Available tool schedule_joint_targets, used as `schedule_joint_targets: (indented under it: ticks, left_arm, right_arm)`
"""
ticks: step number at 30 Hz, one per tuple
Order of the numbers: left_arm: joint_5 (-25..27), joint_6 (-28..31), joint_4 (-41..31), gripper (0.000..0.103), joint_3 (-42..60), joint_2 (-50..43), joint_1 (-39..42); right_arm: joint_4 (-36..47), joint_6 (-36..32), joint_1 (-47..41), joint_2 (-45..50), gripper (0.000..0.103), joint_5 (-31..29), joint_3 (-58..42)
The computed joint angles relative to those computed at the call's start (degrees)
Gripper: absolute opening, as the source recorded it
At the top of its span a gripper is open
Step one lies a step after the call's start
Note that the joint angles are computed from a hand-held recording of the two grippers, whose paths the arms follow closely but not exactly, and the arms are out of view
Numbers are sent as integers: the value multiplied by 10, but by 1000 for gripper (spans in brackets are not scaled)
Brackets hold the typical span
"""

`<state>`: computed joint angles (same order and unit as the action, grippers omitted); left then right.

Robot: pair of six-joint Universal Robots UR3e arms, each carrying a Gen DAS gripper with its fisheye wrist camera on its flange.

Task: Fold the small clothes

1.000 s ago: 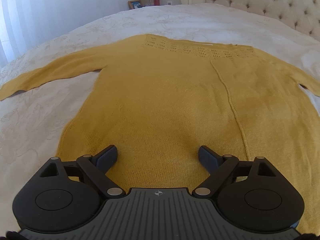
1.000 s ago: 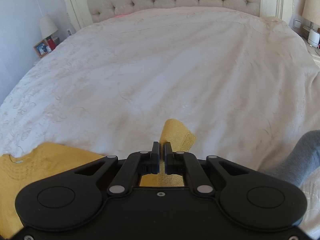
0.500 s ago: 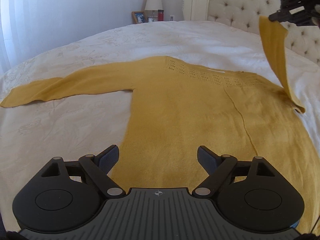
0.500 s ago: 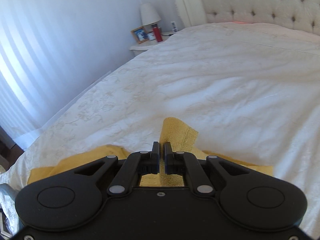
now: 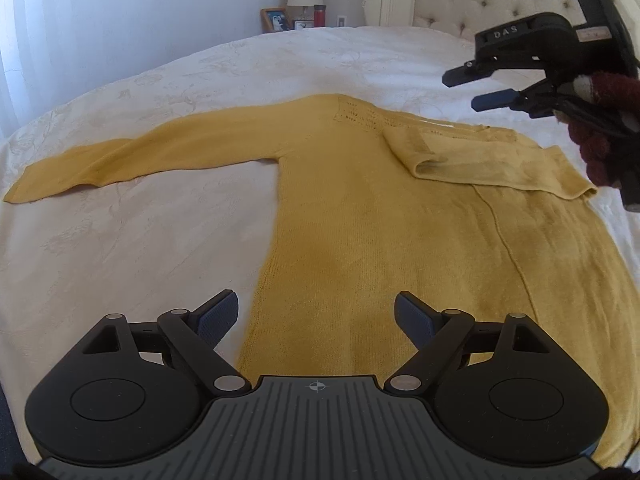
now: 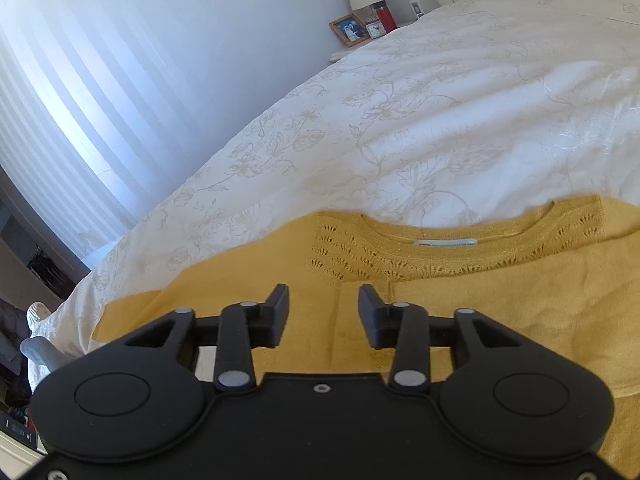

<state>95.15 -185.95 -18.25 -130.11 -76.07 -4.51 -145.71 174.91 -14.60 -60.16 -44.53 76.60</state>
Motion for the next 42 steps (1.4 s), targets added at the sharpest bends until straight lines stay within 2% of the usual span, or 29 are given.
schedule_joint_targets:
  ticks: [6, 10, 12, 18, 20, 23, 27, 30, 37, 42]
  left_arm:
    - [-6, -12, 0, 86, 68, -59, -17]
    - [-5, -14, 15, 86, 124, -119, -36]
    - [5, -13, 31, 86, 152, -152, -49]
    - [53, -10, 45, 86, 267, -269, -91]
    - [63, 1, 39, 86, 305, -303, -102]
    - [73, 26, 35, 86, 361, -354, -116]
    - [100, 48, 7, 86, 445, -425, -133]
    - [130, 59, -3, 85, 496, -472, -141]
    - [171, 65, -63, 73, 597, -545, -140]
    - [157, 56, -78, 65, 635, -565, -123]
  right_arm:
    - [-56, -100, -94, -128, 58, -45, 211]
    - [-83, -180, -166, -197, 68, -83, 330]
    - [-107, -205, -194, -217, 68, -95, 376]
    - [-198, -264, -285, -241, 69, -84, 507]
    - [-225, -279, -306, -234, 77, -69, 534]
    - [-239, -305, -322, -222, 80, -48, 550]
    - [-165, -318, -314, -217, 86, -62, 502]
    - [-114, -323, -327, -212, 87, -49, 483]
    - [-77, -334, -328, -231, 90, -59, 483]
    - [-89, -327, -323, -226, 92, -63, 485]
